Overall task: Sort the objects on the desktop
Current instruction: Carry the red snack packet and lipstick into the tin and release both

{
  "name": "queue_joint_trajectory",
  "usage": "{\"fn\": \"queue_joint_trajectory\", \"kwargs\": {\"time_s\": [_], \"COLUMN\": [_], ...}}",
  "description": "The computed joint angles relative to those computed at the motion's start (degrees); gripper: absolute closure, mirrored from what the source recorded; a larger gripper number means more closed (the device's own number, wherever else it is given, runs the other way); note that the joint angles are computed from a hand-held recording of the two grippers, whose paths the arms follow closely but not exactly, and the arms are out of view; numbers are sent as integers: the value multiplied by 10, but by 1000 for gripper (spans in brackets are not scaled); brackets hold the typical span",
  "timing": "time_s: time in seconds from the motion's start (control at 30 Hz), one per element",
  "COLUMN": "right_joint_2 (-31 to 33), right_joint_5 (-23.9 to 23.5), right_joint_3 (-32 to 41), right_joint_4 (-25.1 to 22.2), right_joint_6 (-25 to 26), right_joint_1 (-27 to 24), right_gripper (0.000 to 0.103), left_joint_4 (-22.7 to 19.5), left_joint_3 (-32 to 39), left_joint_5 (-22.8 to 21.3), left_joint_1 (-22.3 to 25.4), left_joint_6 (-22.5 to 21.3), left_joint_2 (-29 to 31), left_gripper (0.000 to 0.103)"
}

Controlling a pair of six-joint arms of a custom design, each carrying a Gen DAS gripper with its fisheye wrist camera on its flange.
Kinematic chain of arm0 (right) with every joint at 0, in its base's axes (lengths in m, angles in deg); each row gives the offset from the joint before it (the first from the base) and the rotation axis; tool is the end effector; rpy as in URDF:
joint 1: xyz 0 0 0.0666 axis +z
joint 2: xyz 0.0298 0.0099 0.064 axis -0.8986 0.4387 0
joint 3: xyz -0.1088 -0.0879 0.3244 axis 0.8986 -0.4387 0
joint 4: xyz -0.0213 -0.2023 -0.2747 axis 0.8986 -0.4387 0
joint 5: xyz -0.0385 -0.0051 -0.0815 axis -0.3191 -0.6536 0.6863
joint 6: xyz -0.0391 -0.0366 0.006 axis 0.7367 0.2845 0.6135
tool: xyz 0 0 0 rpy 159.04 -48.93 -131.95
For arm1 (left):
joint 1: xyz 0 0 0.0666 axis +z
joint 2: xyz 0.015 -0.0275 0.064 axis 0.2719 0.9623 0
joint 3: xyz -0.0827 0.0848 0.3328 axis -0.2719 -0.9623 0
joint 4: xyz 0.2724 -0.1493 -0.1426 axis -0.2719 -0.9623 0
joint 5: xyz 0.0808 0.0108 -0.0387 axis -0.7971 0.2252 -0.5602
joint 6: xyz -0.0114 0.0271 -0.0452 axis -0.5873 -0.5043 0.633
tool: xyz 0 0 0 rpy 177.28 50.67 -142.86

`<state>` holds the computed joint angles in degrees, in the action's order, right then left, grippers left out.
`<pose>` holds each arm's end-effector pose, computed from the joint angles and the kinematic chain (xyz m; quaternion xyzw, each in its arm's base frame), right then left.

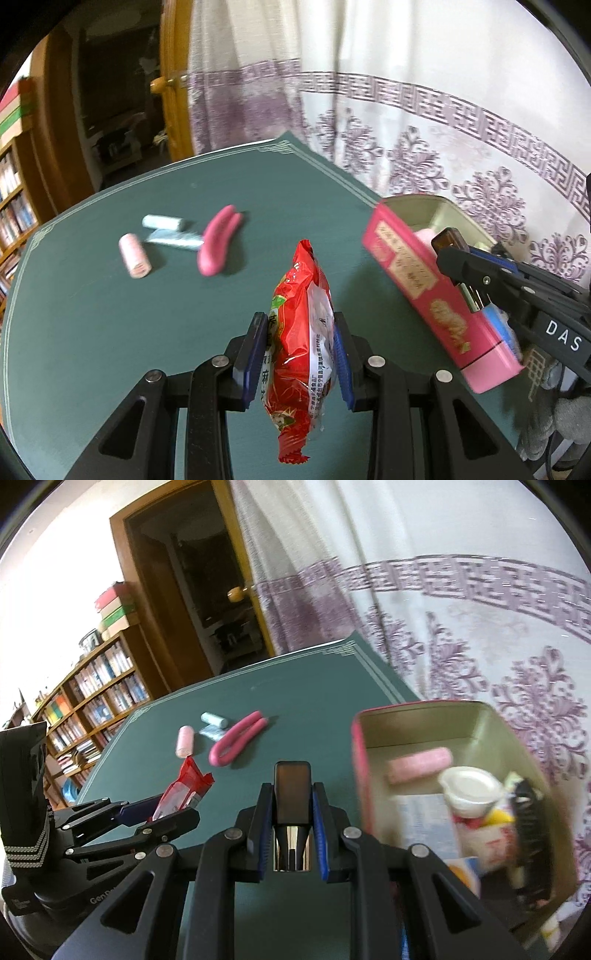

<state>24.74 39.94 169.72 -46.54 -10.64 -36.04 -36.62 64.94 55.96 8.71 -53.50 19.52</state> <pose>0.3967 0.2046 0.5309 -0.0082 0.8852 0.1464 0.4415 0.4194 -0.0622 0.5146 0.2029 0.9008 -0.1119 0.3672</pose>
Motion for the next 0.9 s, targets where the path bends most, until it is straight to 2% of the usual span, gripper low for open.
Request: {"fn": "queue_joint_trajectory", "kwargs": {"time_s": [0.47,0.9], "right_joint_2": [-100,-144], "right_joint_5": [32,17], "right_joint_3": [-92,-140], "right_joint_4": [-3,-15], "right_joint_6": [-13,-20], "right_joint_1": [-78,-120], "right_gripper": [81,81], "left_joint_4": [-26,-38], "left_joint_3": [56,110], "left_joint_5": [2,20], "left_joint_1": [-82,-161], "left_joint_6": [-5,11], "left_joint_2": [25,61], "left_gripper": [67,67]}}
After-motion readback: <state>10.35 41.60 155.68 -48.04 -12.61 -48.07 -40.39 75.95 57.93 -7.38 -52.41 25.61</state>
